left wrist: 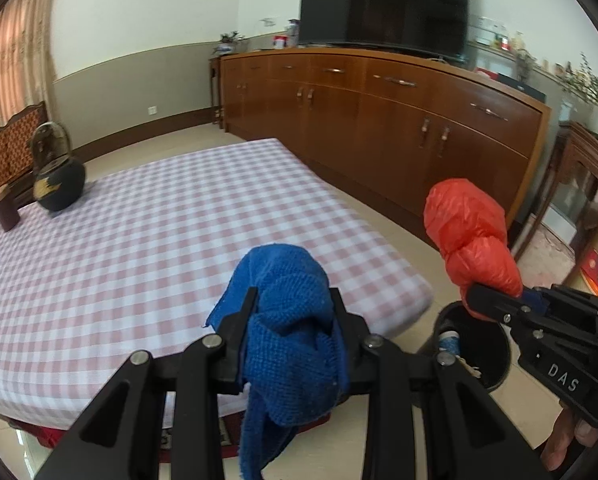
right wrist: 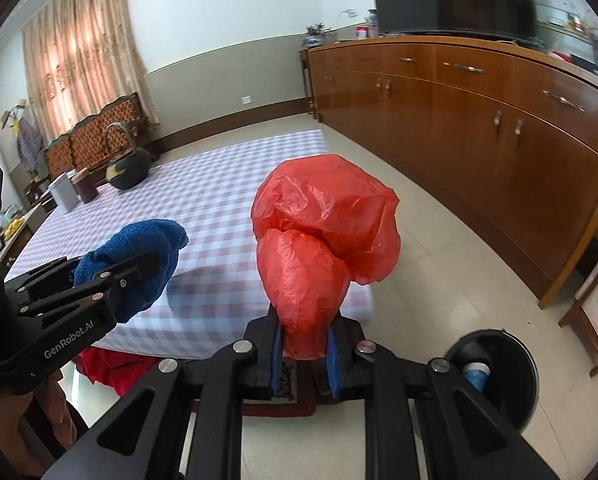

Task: Collect trash
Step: 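Carry the blue towel and red plastic bag over the black bucket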

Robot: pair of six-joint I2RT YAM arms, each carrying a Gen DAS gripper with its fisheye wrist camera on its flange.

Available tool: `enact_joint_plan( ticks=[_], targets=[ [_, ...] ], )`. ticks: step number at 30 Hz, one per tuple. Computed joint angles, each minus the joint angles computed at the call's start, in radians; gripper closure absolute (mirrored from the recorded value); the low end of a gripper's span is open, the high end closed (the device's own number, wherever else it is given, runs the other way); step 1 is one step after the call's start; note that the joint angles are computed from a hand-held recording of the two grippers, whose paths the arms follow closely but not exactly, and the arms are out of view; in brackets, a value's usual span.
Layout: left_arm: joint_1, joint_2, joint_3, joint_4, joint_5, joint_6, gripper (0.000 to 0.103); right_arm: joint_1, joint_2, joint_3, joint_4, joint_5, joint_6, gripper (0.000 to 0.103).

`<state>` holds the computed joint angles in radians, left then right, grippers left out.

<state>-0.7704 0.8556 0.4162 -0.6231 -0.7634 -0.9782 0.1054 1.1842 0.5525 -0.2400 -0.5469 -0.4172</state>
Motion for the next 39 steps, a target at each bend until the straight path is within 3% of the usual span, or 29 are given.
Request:
enact_joint_plan(
  ticks=[15, 28, 39],
  targets=[
    [-0.096, 0.357, 0.138, 0.299, 0.053, 0.114, 0.07, -0.371, 0.061, 0.039, -0.088, -0.098, -0.201, 0.084],
    [-0.138, 0.708, 0.341, 0.511, 0.175, 0.263, 0.07, -0.677, 0.306, 0.179, -0.099, -0.128, -0.379, 0.084],
    [-0.113, 0.993, 0.526, 0.61, 0.349, 0.337, 0.07, -0.767, 0.541, 0.304, -0.066, -0.074, -0.464, 0.084]
  ],
)
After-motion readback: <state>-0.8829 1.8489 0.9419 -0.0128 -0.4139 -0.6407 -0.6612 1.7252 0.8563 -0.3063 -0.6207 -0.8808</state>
